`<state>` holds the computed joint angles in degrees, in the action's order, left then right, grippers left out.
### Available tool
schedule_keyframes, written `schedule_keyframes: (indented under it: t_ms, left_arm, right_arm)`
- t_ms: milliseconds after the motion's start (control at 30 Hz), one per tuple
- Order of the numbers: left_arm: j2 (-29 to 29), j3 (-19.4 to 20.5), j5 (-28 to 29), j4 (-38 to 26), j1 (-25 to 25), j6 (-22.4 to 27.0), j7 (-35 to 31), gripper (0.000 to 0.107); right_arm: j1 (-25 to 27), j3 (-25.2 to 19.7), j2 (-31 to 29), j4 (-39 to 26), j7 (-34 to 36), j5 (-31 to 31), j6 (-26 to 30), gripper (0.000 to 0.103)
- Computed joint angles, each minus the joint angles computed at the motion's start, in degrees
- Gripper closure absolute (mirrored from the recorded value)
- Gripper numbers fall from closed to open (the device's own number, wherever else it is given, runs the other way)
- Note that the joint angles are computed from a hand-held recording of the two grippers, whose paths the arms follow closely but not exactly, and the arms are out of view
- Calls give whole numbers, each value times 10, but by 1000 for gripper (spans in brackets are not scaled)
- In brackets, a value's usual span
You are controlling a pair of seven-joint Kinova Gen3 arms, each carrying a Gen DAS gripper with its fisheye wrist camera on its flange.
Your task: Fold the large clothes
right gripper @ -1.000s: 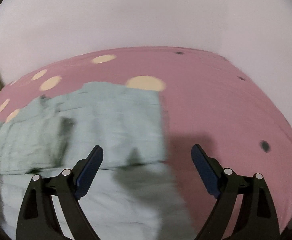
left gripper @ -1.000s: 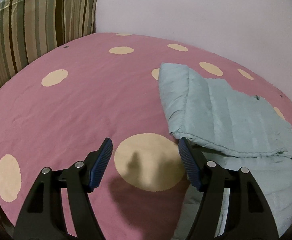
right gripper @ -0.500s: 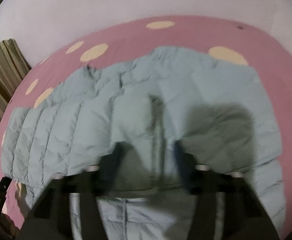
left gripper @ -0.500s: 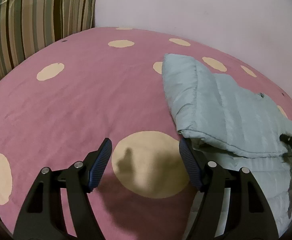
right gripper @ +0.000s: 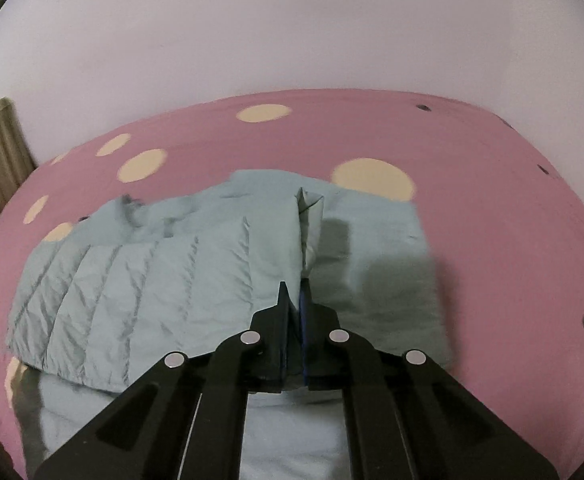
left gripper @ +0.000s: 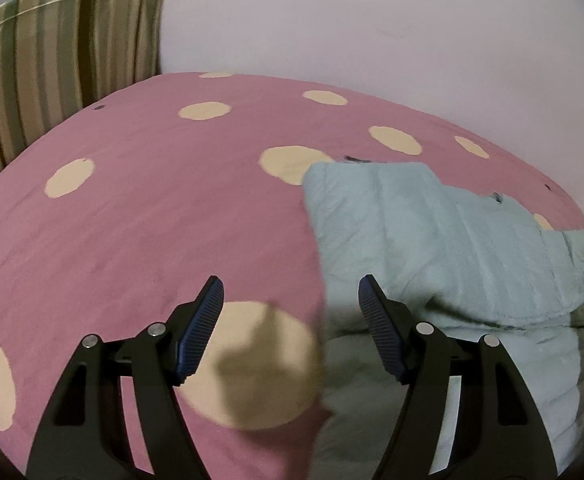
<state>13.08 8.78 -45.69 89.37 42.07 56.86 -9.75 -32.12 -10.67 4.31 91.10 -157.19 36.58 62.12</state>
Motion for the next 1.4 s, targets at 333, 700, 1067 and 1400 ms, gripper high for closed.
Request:
schedule_keyframes:
  t_ms: [333,700,1067,1400]
  left_arm:
    - [121,-27,55,-150,13,60,-136,38]
    - [150,-66,129,-169,13,49,-202,38]
    - [129,-55,87,-210,43,54,-179,38]
    - [209,-79,151,-289,46,101,-251,39]
  right_arm:
    - [50,30,22,34,71,-62,-29,99]
    - [70,44,27,63,94,-101,-87,98]
    - [32,-2,14,13,86,-69,-63,74]
    - [-16,31,75,3,110,-73,-57,74]
